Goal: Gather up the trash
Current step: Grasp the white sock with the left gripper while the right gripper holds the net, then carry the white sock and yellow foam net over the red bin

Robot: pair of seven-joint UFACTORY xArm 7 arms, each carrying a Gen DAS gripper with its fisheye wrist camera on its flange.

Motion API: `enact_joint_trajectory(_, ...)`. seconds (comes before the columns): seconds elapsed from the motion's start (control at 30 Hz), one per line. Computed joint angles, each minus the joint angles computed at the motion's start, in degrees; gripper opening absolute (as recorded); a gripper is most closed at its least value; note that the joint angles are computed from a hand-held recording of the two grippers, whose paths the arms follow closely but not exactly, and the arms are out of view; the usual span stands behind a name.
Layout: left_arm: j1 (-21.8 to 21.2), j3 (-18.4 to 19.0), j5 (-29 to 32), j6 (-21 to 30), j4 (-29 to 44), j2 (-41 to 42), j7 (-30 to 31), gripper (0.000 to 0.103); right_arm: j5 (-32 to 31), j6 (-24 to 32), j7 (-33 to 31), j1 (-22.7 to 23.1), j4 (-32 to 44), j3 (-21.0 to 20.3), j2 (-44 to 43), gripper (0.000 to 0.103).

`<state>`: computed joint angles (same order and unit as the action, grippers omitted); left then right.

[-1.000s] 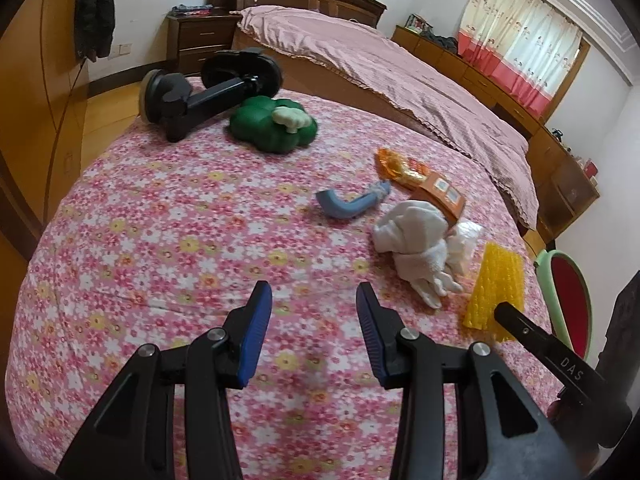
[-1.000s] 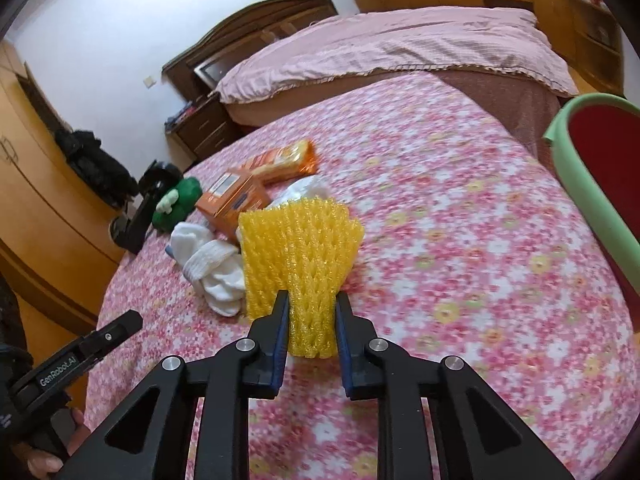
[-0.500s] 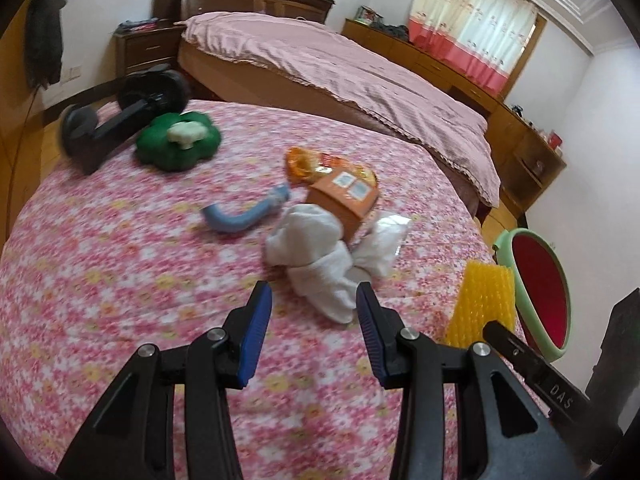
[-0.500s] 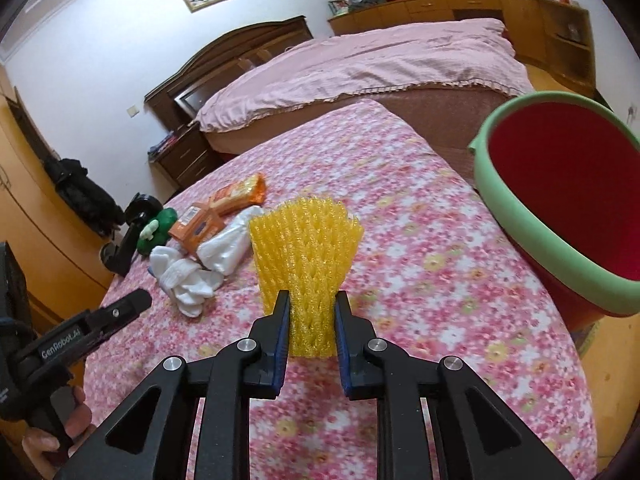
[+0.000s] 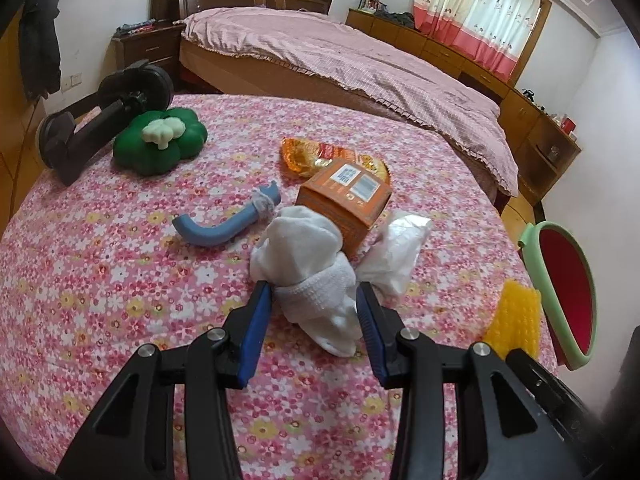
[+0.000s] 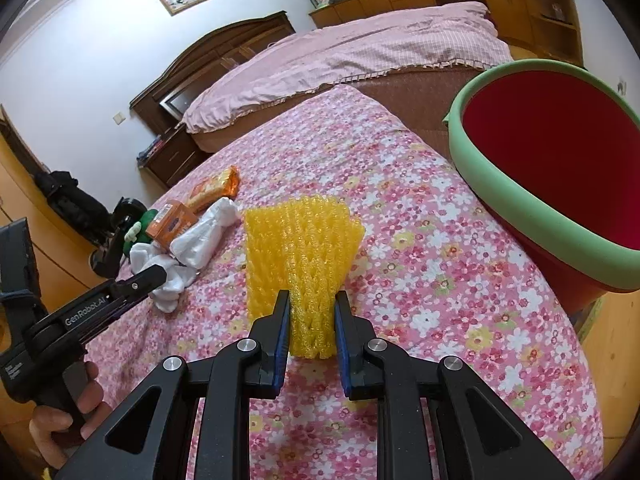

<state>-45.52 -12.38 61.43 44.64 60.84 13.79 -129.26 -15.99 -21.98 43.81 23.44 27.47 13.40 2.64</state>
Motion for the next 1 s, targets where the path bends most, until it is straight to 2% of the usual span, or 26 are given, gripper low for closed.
enact_joint_trajectory(0.13,-0.1,0.2,0.4,-0.3,-0.2,0.1,-0.5,0.044,-0.7,-0.3,0.6,-0.2,-0.6,-0.1,-0.6,0.020)
enact_joint_trajectory(0.2,-0.1,0.3,1.7,-0.7,-0.4,0.0,-1.4,0.034,-0.9,-0.4,0.9,-0.1,-1.0,-0.1,-1.2,0.020)
enact_joint_trajectory(0.3,-0.1,0.2,3.7,-1.7,-1.6,-1.0,-3.8,0.028,-1.2,-0.6,1.4,0.2,-1.8,-0.4,-2.5,0.020)
enact_joint_trajectory(0.6,-1.3,-3.2,7.1,1.1,-3.9,-4.9,-9.5,0.027,0.5,-1.0,0.9,2.4,-4.5,-1.6,-6.9,0.020)
enact_joint_trajectory(1.0,-4.4,-6.3,9.3,6.5,0.8,-5.0,-7.2,0.026,4.0,-1.3,-0.9,5.1,-9.9,-3.0,-16.3,0.020)
